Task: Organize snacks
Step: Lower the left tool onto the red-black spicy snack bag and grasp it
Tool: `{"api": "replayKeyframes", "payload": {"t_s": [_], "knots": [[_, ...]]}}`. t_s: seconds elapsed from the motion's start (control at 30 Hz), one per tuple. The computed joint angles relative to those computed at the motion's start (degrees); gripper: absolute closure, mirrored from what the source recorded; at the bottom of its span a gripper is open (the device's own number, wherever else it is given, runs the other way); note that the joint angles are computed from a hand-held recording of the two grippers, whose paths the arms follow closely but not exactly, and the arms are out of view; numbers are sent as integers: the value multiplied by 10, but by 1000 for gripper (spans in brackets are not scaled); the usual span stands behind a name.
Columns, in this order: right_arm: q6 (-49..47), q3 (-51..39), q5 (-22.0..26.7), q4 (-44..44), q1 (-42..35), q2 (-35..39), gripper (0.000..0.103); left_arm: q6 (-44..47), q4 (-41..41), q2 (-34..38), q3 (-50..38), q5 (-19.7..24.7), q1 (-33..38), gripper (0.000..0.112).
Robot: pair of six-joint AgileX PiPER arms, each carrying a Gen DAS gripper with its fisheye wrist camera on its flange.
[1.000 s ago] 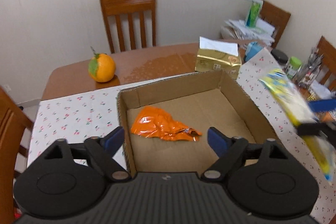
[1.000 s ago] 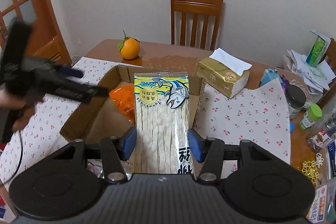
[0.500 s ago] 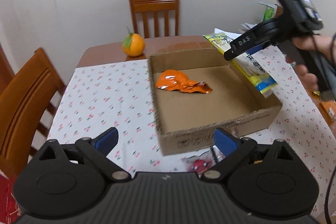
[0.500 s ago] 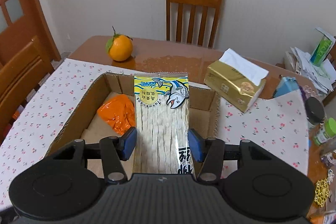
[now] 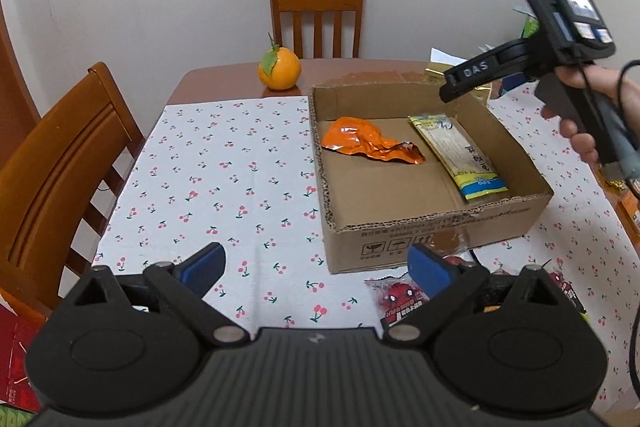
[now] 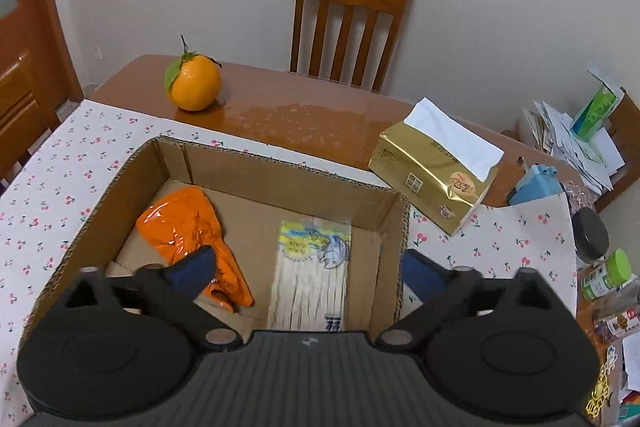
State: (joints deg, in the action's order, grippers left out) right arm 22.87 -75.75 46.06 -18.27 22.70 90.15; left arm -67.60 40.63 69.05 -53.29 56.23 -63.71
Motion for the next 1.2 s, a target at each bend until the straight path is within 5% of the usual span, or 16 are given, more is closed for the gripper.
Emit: {"api": "replayKeyframes", "payload": {"t_s": [0.4,0.73,1.0,1.2], "knots": [[37,148,37,-14,35,-177,0,22,-24,20,-7,-11,-12,15],[208,313,122,-79,130,-316,0,18,-64,45,23,-31,-17,15],[247,392,180,-36,188,-388,0,35,-86,93,16,-73,5,15],[251,410,171,10,216,-411,0,49,-96,139,-1,-106,24,15]]}}
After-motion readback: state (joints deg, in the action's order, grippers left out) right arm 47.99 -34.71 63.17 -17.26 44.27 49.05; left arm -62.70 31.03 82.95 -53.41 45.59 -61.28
